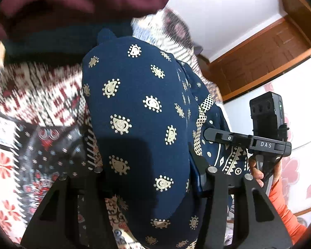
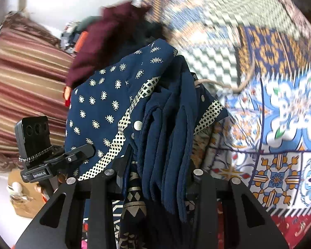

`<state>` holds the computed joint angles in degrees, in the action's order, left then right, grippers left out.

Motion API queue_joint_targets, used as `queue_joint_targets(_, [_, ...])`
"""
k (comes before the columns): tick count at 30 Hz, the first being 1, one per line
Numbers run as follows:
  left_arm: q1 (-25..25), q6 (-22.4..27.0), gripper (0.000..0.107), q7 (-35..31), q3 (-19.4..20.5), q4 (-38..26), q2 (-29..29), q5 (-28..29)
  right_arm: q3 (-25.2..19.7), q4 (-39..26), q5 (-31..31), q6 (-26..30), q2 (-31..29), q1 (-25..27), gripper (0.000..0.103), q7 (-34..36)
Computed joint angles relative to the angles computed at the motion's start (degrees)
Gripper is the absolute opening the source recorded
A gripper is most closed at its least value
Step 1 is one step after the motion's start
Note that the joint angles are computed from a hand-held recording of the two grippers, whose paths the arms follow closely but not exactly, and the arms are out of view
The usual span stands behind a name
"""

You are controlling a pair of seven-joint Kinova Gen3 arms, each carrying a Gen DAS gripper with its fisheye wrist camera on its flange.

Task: Fold large clothes
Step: 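Lift the folded navy hoodie bundle with both grippers, then place the hoodie bundle onto the maroon clothes stack and open both grippers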

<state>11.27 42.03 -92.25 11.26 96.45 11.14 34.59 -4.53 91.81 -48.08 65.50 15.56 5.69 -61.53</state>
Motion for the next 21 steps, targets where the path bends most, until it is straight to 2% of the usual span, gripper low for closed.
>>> queue_joint_targets(6, [1.51,0.29,0.053,3.36,-1.47,-3.66,-7.14,-6.3,-0.36,-3.65,-0.56,-3.35,-5.27,-2.93,0.032,-0.36])
queue_joint_targets(11, [0.89,1.78,0.053,3.85,-3.23,-9.03,-10.43,-10.14,-0.86,-10.43,-1.27,-5.71,-5.03,-5.42,0.032,-1.58])
queue_joint_targets(15, [-1.35,4.14,0.053,1.22,-5.18,-14.91,-10.35,-10.84,-2.18,-17.1,-1.21,-8.54,-1.93,-7.57,0.032,-4.42])
queue_joint_targets(21, [-5.74,8.19,0.054,-0.98,-6.44,-26.66,-4.53,-11.6,-4.72,-28.4,3.89,-12.02,5.54,-10.71,0.032,-9.95])
